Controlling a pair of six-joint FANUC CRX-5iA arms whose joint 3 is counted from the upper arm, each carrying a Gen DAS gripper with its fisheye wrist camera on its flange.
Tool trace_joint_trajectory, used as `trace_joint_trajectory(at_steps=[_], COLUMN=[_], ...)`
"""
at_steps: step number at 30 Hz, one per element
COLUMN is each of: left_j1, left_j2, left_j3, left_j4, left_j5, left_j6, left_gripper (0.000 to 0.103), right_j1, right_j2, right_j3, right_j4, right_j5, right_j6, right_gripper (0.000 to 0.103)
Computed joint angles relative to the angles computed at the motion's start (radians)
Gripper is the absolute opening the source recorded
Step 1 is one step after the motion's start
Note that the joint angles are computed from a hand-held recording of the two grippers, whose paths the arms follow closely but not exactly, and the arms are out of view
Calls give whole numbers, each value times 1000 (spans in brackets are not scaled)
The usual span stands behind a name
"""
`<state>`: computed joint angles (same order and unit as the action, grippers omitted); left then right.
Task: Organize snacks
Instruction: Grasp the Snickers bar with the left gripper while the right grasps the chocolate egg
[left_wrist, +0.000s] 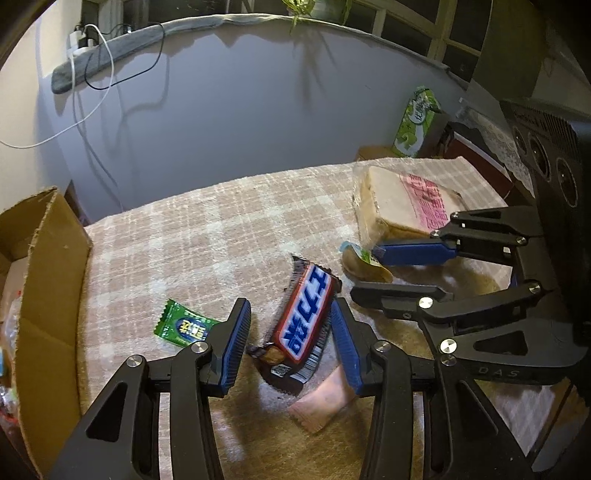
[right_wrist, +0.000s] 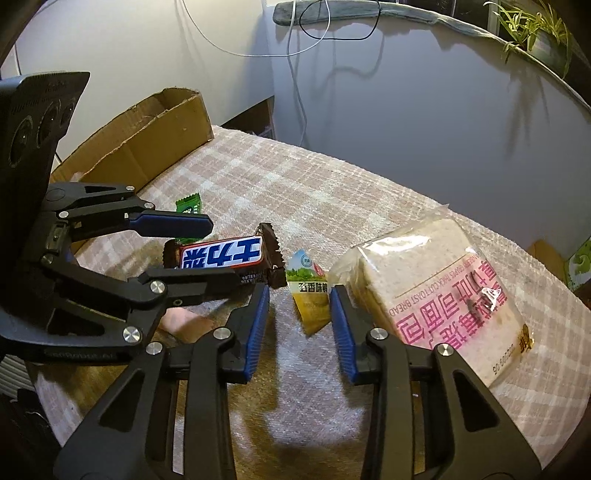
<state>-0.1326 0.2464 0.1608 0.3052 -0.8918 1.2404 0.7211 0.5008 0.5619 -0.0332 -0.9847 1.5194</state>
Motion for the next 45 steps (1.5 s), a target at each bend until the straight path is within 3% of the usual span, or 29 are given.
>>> trace_joint_trajectory(at_steps=[6, 10, 18, 26, 40, 45], left_j1=[-1, -5, -16, -19, -6, -5], left_j2=[4, 6, 8, -6, -52, -77], left_j3=[3, 4, 9, -1, -43, -60], left_j4=[8, 14, 1, -19, -14, -14], left_j5=[-3, -8, -9, 5, 38, 53], left_j6=[-8, -27, -31, 3, 47, 52], left_gripper=[38, 30, 26, 18, 18, 18], right_j1=[2, 8, 11, 4, -4, -2], right_j2=[4, 5, 3, -6, -49, -65], right_j3=[2, 1, -9, -20, -58, -67], right_j4=[10, 24, 45, 35, 1, -16], right_j5=[-2, -2, 3, 15, 41, 45], right_j6=[-2, -3, -19, -25, -48, -48], right_gripper=[36, 36, 24, 22, 20, 14])
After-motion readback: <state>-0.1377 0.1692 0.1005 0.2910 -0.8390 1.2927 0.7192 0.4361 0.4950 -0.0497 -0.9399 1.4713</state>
